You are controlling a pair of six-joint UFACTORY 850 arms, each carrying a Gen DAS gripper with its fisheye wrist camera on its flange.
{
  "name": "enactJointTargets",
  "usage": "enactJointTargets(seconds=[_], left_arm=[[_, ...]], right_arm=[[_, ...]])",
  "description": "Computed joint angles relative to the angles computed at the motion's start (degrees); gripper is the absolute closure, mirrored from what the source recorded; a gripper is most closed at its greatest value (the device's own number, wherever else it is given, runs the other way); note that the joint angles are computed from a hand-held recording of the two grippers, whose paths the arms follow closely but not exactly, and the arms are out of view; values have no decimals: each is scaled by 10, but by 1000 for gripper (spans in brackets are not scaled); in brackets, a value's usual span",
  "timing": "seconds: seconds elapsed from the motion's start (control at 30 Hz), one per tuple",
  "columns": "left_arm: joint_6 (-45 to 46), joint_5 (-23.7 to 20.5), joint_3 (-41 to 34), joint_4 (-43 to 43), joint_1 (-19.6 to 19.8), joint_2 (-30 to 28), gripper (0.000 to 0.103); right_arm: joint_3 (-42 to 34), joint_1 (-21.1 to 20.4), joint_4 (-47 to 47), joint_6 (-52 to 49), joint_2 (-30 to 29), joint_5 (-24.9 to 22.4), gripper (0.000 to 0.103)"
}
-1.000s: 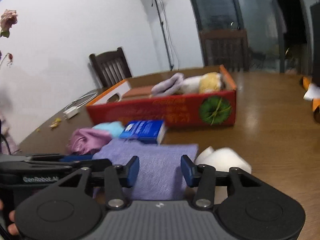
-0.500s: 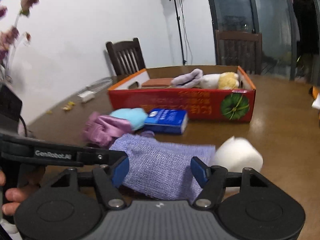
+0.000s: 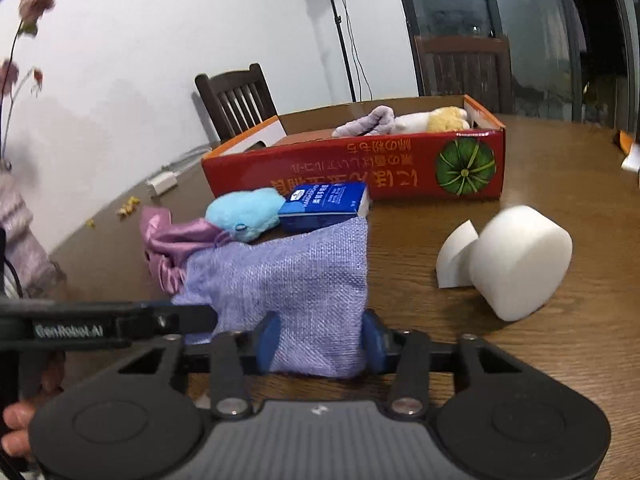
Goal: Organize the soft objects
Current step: 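Lift the purple bag into the red box and open the left gripper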
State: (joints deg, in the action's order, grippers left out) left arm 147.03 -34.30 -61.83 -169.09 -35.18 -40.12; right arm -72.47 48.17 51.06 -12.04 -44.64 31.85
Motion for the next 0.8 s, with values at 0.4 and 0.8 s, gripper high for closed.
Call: enactJointTargets(seconds=[0.4, 0.8], left_arm=[[42, -80, 13, 13, -5, 32, 96], [-45, 122, -268, 96, 46, -68, 96]], right_arm=[[43, 13, 16, -15, 45, 91, 99], [-120, -112, -111, -8, 14, -61, 99]])
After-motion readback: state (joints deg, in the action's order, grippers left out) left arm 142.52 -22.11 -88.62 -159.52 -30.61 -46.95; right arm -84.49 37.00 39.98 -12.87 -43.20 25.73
